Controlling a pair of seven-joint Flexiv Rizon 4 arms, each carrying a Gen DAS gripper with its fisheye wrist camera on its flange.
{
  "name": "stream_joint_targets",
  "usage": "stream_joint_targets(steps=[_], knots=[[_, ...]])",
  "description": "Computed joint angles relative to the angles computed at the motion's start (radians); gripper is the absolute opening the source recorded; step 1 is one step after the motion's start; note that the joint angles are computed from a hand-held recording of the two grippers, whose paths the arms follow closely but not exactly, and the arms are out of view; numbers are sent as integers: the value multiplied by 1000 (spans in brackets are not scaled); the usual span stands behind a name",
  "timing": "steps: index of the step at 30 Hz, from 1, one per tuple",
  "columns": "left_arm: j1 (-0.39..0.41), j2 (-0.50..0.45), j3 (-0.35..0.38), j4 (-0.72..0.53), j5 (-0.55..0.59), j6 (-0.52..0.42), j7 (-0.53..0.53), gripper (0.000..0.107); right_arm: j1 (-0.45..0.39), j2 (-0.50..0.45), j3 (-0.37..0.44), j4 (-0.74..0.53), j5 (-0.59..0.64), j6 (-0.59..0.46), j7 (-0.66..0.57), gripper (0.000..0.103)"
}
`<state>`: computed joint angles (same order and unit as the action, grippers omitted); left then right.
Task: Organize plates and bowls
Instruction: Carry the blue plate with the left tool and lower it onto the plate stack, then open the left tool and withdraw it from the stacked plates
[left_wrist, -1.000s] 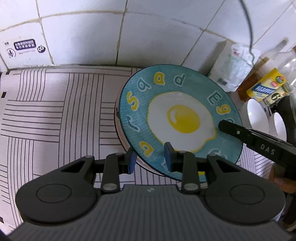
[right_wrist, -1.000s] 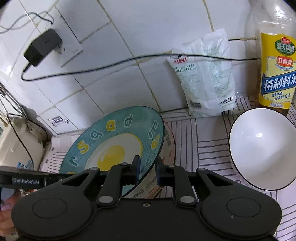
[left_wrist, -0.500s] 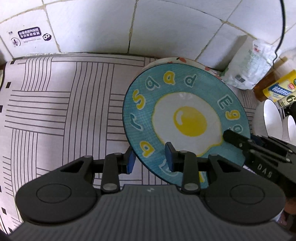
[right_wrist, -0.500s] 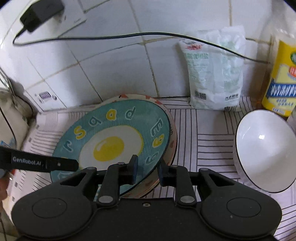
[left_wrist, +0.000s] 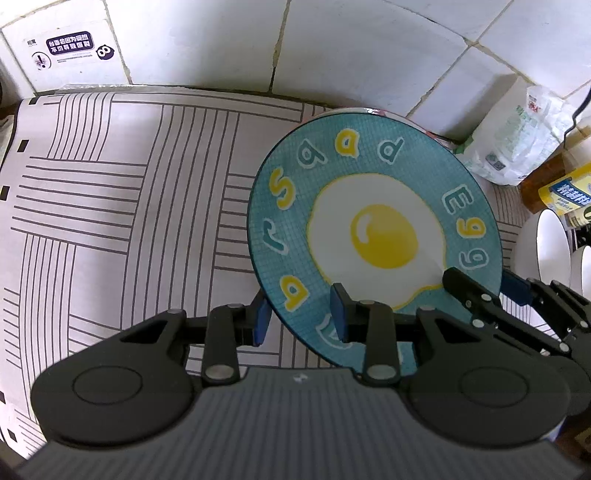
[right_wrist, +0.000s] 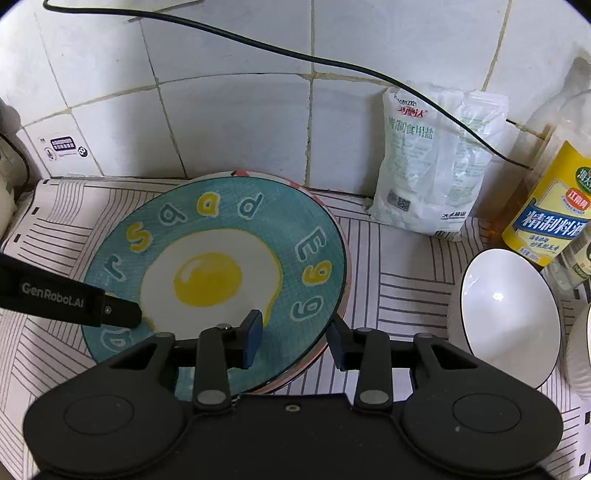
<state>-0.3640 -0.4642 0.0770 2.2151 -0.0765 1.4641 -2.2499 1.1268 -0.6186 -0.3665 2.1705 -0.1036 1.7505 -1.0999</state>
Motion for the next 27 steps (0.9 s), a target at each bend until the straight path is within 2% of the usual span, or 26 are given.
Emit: stream_joint_targets(steps=[3,6,9,13,18,22,25,27], knots=[[-37,12,44,-2,19,-21,-43,22,-25,-13,14,-1,3,40,-24,40],[-41,22,48,-1,47,-22,-47,20,-129,-16,111,-10,26,86,-42,38],[-117,39,118,-40,131,-83,-97,20,-206,-12,189,-7,44,129,-71,37],[-178,88,152,-90,267,-191,-163,20,-189,32,169,39,83,131,-127,37],[-201,144,107,-158,386,-334,-199,21,-245,129,210,123,109,151,-192,38],[-190,180,34,-190,413,-425,-191,22,-149,209,116,207,181,169,-297,47],[-176,195,-29,-209,417,-472,-180,24,-127,258,100,248,230,156,-339,49],[-169,195,-66,-228,427,-503,-185,25,-55,289,34,286,269,149,-378,51]])
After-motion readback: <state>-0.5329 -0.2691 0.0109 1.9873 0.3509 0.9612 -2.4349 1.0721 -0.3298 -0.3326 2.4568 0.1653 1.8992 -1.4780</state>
